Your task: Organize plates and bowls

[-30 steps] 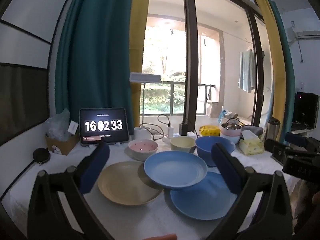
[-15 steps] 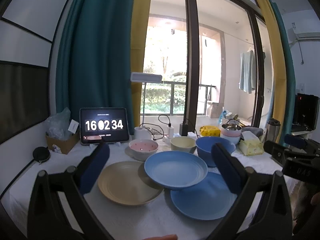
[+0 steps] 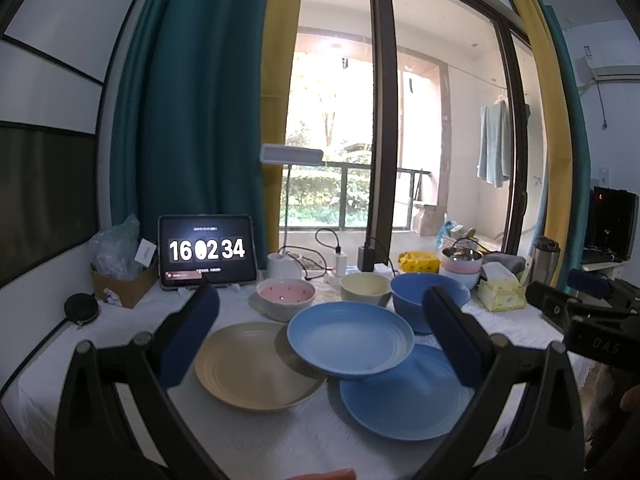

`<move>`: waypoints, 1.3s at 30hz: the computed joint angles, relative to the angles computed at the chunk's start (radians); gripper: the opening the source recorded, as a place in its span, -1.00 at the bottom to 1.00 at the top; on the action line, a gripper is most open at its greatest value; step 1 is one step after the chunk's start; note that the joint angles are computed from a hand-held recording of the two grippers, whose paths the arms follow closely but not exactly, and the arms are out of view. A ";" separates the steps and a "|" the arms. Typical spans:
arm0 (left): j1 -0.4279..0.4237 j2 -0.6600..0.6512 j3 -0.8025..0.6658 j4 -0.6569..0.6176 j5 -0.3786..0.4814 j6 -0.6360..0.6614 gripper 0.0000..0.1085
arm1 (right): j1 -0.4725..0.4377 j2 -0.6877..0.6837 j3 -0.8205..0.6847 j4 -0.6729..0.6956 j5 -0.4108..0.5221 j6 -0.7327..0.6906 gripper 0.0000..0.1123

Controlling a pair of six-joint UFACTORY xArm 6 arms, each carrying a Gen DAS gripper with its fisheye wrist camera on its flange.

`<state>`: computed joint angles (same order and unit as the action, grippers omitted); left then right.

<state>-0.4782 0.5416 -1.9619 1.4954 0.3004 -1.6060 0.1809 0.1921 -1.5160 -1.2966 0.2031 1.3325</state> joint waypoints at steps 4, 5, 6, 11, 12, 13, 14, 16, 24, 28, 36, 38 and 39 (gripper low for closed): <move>0.000 0.001 -0.002 -0.004 -0.001 0.004 0.89 | -0.001 0.002 -0.001 -0.001 -0.001 0.000 0.54; 0.000 0.000 0.000 -0.001 -0.001 0.000 0.89 | 0.000 0.001 -0.002 -0.004 0.000 0.003 0.54; 0.000 -0.001 0.001 0.001 0.000 -0.001 0.89 | 0.000 0.004 -0.004 -0.006 0.000 0.005 0.54; 0.000 0.000 0.000 -0.004 -0.001 0.003 0.89 | 0.001 0.004 -0.003 -0.005 0.000 0.006 0.54; 0.000 -0.002 0.002 -0.003 -0.001 0.002 0.89 | 0.001 0.005 -0.004 -0.001 0.000 0.001 0.54; -0.001 -0.001 0.001 -0.002 0.000 0.002 0.89 | 0.001 0.004 -0.003 0.004 0.000 -0.004 0.54; -0.001 0.000 0.000 -0.004 0.000 0.003 0.89 | -0.001 0.004 -0.002 0.002 -0.002 -0.002 0.54; -0.001 -0.001 0.001 -0.002 0.000 0.001 0.89 | -0.002 0.006 -0.003 0.001 -0.004 0.000 0.54; 0.000 0.000 -0.001 -0.009 -0.001 0.008 0.89 | -0.003 0.007 -0.004 -0.002 -0.004 0.005 0.54; 0.000 -0.001 0.000 -0.010 -0.001 0.008 0.89 | -0.003 0.010 -0.006 -0.004 -0.003 0.008 0.54; -0.001 0.002 -0.002 -0.013 0.000 0.011 0.89 | -0.006 0.012 -0.006 -0.003 -0.007 0.008 0.54; -0.002 0.000 0.000 -0.010 0.002 0.005 0.89 | -0.006 0.014 -0.005 0.005 -0.008 0.003 0.54; -0.003 -0.001 0.001 -0.008 0.003 0.003 0.89 | -0.007 0.015 -0.005 0.007 -0.008 0.002 0.54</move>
<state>-0.4810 0.5409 -1.9610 1.4871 0.3035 -1.6027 0.1743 0.2068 -1.5215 -1.2899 0.1947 1.3350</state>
